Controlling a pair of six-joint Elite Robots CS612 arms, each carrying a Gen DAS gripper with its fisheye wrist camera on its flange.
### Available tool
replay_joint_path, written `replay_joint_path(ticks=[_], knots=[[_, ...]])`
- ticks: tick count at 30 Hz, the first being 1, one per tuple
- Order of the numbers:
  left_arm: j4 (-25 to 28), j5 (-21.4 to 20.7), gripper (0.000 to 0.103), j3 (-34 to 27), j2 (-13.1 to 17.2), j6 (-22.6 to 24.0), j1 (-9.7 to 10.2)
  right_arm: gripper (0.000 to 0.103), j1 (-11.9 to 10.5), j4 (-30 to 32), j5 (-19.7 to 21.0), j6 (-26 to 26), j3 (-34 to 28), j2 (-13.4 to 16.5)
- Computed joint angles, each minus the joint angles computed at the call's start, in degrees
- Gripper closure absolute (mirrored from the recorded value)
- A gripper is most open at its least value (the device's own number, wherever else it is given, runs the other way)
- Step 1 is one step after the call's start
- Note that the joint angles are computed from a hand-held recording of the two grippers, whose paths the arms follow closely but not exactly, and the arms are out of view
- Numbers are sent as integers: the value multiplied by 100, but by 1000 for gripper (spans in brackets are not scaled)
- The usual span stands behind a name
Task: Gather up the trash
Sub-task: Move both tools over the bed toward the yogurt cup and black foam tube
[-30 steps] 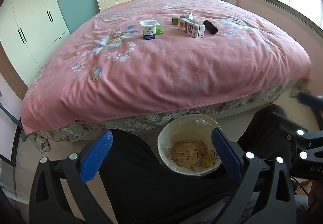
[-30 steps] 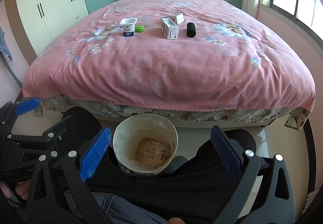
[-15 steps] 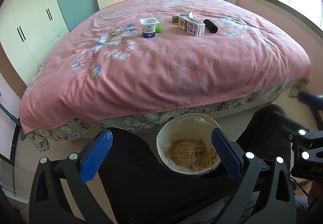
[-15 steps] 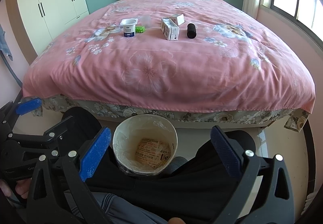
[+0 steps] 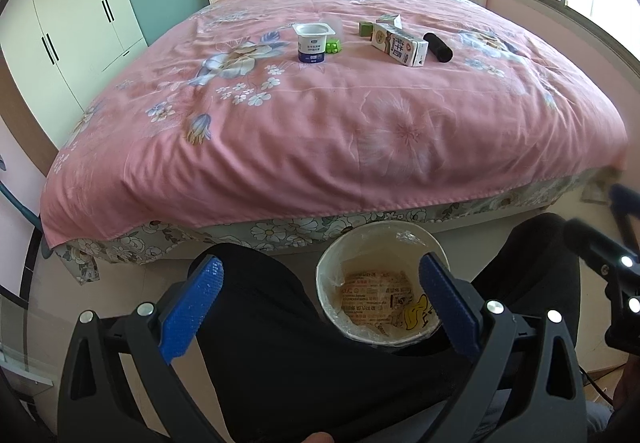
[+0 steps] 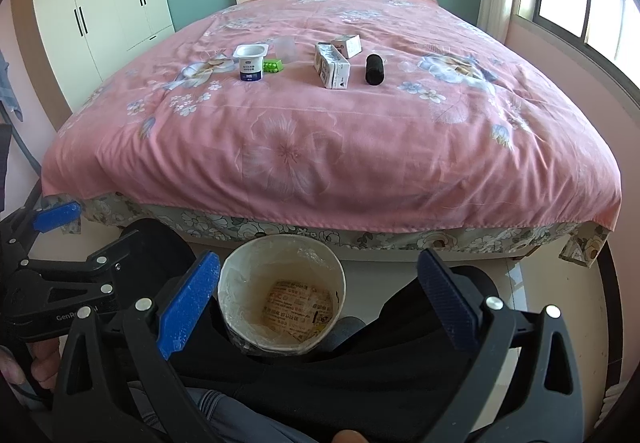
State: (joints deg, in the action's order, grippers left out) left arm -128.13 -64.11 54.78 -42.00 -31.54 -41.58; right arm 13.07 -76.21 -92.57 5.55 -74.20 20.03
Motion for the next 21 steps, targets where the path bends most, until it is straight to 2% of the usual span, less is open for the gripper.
replay_joint_path(ticks=[5,8,13,16,21], knots=[[70,44,3,-154,97,217,12,6,-36,-65,-18,-45,50,-17],[166,-111,3,-357,206,254,68,6,-54,-238,-32,-166,148,-51],[307,-79,3,-714,394,298,159,6,-166,-460,212,-204,399,-186],[307,-97,3,-909,483,548,211,6,-241,-545,356,-281,590,-299],[289,-50,3,-1246,639,642,295,6,-346,-636,590,-617,953,-497]])
